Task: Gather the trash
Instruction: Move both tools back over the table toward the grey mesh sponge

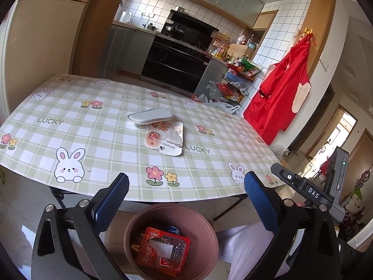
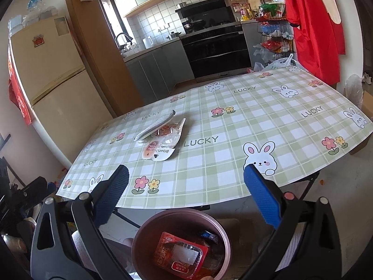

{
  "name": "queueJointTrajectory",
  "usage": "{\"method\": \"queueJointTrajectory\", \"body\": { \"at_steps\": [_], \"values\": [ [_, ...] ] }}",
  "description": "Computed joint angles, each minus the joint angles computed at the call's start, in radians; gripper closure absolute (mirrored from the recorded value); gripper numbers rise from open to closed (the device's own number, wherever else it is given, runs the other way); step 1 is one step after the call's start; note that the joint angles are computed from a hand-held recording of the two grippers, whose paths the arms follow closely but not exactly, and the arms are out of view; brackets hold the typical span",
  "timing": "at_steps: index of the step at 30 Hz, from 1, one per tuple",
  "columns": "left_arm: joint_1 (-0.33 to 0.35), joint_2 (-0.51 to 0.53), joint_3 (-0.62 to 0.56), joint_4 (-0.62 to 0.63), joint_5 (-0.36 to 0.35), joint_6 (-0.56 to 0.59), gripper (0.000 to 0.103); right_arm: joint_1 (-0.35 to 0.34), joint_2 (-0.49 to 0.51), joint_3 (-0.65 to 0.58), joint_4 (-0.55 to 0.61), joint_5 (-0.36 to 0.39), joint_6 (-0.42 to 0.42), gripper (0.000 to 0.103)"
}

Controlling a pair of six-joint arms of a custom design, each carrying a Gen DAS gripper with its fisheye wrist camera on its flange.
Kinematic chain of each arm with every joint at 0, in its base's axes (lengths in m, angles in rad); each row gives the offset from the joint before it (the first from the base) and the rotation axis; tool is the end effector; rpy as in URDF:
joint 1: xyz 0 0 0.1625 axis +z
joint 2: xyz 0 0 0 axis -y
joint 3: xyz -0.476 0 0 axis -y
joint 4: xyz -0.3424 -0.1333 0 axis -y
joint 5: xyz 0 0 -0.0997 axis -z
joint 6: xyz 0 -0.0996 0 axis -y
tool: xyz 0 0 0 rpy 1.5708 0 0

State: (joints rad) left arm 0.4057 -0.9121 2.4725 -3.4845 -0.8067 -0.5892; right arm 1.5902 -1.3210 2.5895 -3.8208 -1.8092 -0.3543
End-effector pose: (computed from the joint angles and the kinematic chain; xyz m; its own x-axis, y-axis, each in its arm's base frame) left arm -0.3000 -0.3489 0.1636 -0.8988 0.2672 -0.3474 0.4361 0.6240 -0.6484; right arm 0.1167 -0.3533 0.3259 -0.9110 -0.0264 0.4115 -0.3485 0.5827 -0.7342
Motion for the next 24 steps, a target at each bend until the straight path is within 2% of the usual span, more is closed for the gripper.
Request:
{"method": "queueJointTrajectory", "body": {
  "at_steps": [3,7,12,14,18,21,24],
  "values": [
    [0.022,-0.013,-0.013,0.02,0.03,0.02,0.006,-0.002,0.014,-0.013,0.008,-0.009,-0.009,0.006],
    [0.06,-0.026,-0.038,0.035,0.05,0.078,0.006,0.017,0.038,-0.068,0.066,-0.067,-0.033,0.006],
    [0.105,-0.028,-0.083,0.049,0.064,0.17,0.006,0.009,0.067,-0.132,0.09,-0.024,-0.028,0.006],
    [0.128,-0.025,-0.104,0.056,0.065,0.198,0.006,0.02,0.079,-0.174,0.147,-0.024,-0.03,0.006],
    [0.172,-0.013,-0.155,0.101,0.076,0.229,0.006,0.05,0.12,-0.274,0.292,-0.072,-0.015,0.006],
    [0.199,0.013,-0.204,0.131,0.111,0.265,0.006,0.075,0.173,-0.375,0.414,-0.16,0.028,0.006],
    [0.237,0.037,-0.275,0.21,0.151,0.278,0.006,0.078,0.237,-0.456,0.466,-0.193,0.041,0.006]
  ]
}}
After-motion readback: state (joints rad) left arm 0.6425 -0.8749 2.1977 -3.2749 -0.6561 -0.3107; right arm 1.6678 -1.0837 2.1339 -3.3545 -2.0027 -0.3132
